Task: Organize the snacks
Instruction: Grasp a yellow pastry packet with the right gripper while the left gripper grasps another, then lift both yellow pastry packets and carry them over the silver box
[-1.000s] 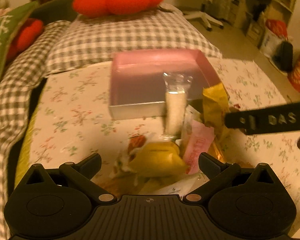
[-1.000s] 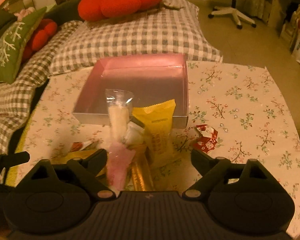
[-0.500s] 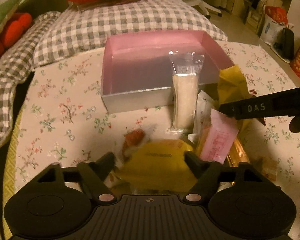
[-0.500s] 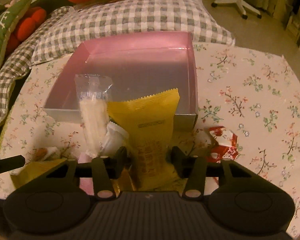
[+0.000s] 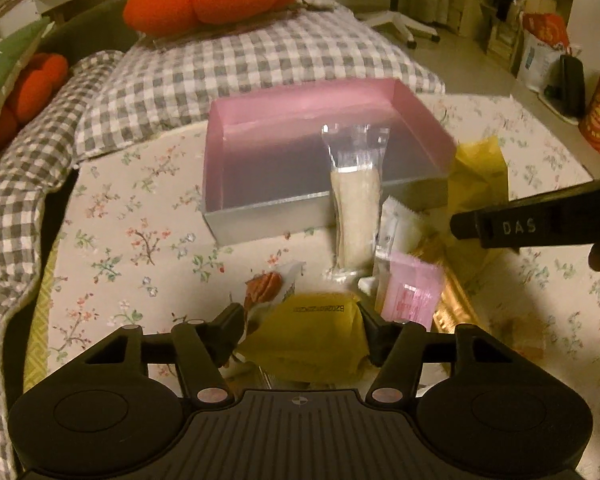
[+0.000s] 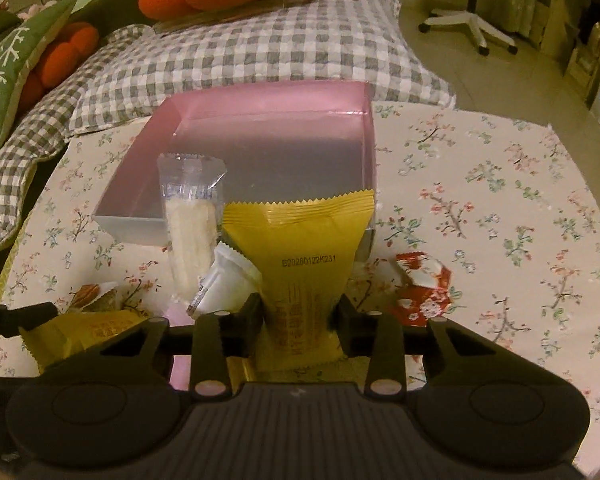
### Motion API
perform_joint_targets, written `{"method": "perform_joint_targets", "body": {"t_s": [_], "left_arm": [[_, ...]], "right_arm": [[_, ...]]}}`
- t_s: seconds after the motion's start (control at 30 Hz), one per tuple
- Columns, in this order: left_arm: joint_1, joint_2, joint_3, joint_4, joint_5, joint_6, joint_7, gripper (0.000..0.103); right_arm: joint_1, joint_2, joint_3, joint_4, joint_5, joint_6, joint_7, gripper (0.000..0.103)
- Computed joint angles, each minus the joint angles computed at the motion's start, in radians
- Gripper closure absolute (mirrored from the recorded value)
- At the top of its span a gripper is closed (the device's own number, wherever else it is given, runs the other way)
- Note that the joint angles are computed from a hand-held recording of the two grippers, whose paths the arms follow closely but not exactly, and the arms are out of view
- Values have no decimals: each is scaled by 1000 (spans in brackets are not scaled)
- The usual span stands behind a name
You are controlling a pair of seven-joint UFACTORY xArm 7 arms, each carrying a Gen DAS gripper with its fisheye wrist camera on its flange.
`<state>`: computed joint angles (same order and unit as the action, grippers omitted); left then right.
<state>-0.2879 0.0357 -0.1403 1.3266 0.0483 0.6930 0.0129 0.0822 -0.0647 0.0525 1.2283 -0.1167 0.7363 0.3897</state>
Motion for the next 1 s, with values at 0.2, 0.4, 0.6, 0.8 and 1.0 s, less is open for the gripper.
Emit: {"method": "perform_joint_targets", "body": {"t_s": [0.2, 0.4, 0.6, 0.8, 1.0], "left_arm": [[2, -7, 0, -3, -25, -2, 16, 49], [9, -10, 3, 4, -62, 5, 29, 50], [15, -23, 5, 15, -124, 15, 52, 50], [21, -40, 8, 16, -197, -6, 71, 52], [32, -34, 16, 30, -279, -7, 93, 83]], "right_arm": [[-7, -17, -1, 0, -26, -9, 36, 69], [-10, -31, 3, -6, -44, -21, 42, 69], [-11, -38, 2, -8, -34, -24, 33, 69], [-12, -50, 0, -9, -11, -36, 20, 69], [-15, -60, 3, -11, -15, -49, 21, 69]]}}
